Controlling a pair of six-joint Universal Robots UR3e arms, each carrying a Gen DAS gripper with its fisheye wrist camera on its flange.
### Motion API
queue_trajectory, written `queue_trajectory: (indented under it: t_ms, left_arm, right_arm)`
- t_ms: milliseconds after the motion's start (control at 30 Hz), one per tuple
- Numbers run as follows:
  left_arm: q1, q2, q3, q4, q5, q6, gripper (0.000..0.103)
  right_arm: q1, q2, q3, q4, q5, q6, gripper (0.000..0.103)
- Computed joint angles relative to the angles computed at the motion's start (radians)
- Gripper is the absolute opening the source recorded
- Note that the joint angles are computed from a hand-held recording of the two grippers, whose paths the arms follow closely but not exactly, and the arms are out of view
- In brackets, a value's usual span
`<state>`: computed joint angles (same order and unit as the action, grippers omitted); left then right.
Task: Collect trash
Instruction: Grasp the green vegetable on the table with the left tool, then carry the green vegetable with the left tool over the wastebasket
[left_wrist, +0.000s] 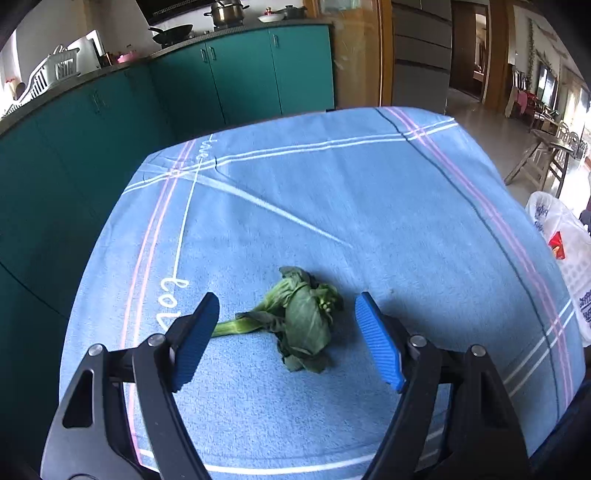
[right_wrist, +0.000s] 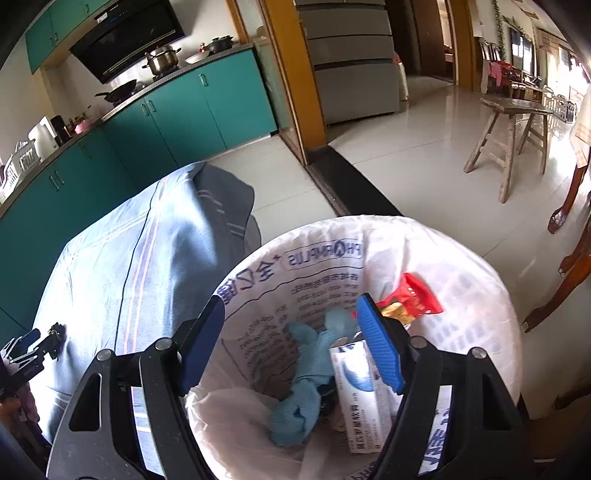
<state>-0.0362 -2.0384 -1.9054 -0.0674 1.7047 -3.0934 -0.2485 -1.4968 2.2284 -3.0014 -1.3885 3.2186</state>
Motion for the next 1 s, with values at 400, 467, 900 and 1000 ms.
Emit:
queue_trajectory:
  t_ms: [400,467,900,1000]
  left_arm:
    - [-0.011,-0.026,0.025,0.034,-0.01,0.002,0.016]
    - [-0.02,-0.017,0.024,0.048,0.001,-0.004,0.014]
    - [-0.338,0.0,0.206,0.066,0.125,-0.018,0.014]
    - [-0.423,-0.06,0.329,0.019,0.1,-0.029,0.014]
  right_arm:
    - [0.042,0.034,-0.024,0.009,-0.027,0.0,0.073]
    - [0.033,0.026,-0.016,0.008,-0.022,-0.002,0.073]
    - [0.03,-0.036,0.042,-0.053,-0.043,0.0,0.075]
    - [0.039,-0.056,0.068,-0.092,-0.061,-0.007,0.082]
